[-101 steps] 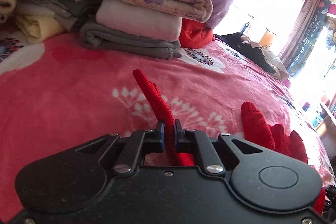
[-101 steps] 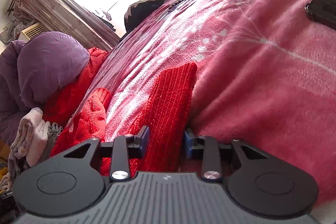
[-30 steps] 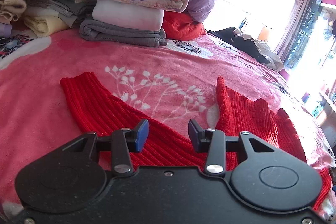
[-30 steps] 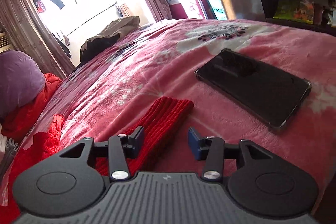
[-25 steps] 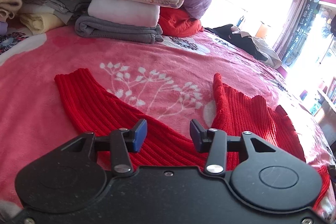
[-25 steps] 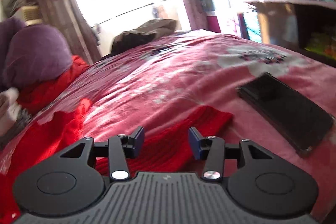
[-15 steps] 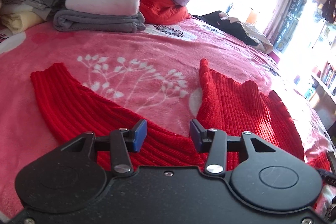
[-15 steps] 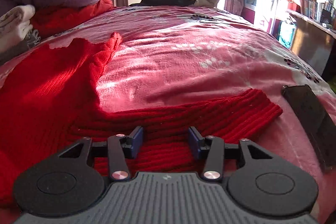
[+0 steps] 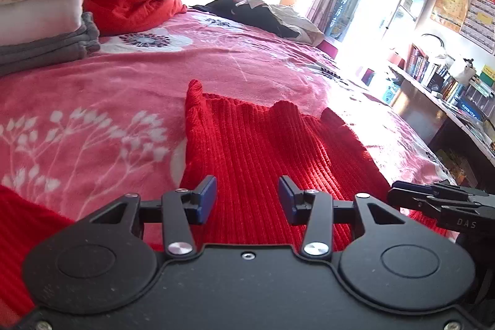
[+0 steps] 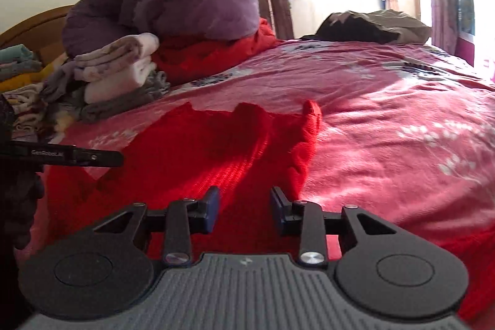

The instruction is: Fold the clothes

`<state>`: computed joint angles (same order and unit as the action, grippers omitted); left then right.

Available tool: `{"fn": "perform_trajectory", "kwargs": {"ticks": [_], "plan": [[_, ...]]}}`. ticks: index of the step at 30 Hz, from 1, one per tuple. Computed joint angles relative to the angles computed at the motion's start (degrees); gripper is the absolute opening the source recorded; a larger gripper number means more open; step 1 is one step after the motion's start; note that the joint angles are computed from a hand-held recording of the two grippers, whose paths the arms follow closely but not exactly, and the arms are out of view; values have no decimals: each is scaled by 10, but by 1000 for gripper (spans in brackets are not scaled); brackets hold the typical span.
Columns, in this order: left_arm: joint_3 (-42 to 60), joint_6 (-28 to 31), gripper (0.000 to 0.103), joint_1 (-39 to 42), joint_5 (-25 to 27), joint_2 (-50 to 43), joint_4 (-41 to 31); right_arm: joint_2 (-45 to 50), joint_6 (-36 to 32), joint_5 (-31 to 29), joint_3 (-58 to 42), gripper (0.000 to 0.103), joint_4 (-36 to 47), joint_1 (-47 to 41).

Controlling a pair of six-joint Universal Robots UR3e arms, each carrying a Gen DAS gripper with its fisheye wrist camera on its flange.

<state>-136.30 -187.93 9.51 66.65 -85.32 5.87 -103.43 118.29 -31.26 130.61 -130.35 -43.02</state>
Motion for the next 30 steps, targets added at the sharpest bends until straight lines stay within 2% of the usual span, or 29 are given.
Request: {"fn": "perform_trajectory", "kwargs": {"ticks": [3,5,8,10,13,17,20,22,24,25,26,28,30], "plan": [[54,10,42,3,3,-45,-41,78,71,-33,-36,36,-98,42],[86,13,38,3,31,-70,-82,146,124,-82,-78,34,-150,68],[77,4,38,34,17,-73,-84,190,157,-135,-101,36,-196,79],[54,7,38,56,4,-51,-66,192,150,-108,-104,35,-164,55],[44,12,38,74,-13,-24,-53,167,151,-104,-66,35,-222,48],[91,41,38,63,-50,-44,-65,170,145,-71,-86,32,-226,68],[162,63,38,24,-31,-102,-81,218,150,-92,-146,31,-229,120],[202,72,38,11,-27,-138,-96,264,179,-112,-191,31,-232,142],[254,66,39,-7,28,-176,-155,310,214,-143,-229,28,-244,158],[280,61,34,-13,51,-194,-184,329,228,-155,-243,23,-250,161],[288,56,31,-9,55,-201,-202,339,236,-142,-250,22,-240,152],[266,52,31,13,21,-188,-185,351,260,-98,-267,14,-191,121],[254,59,31,18,18,-176,-168,348,270,-81,-267,13,-172,102]]}}
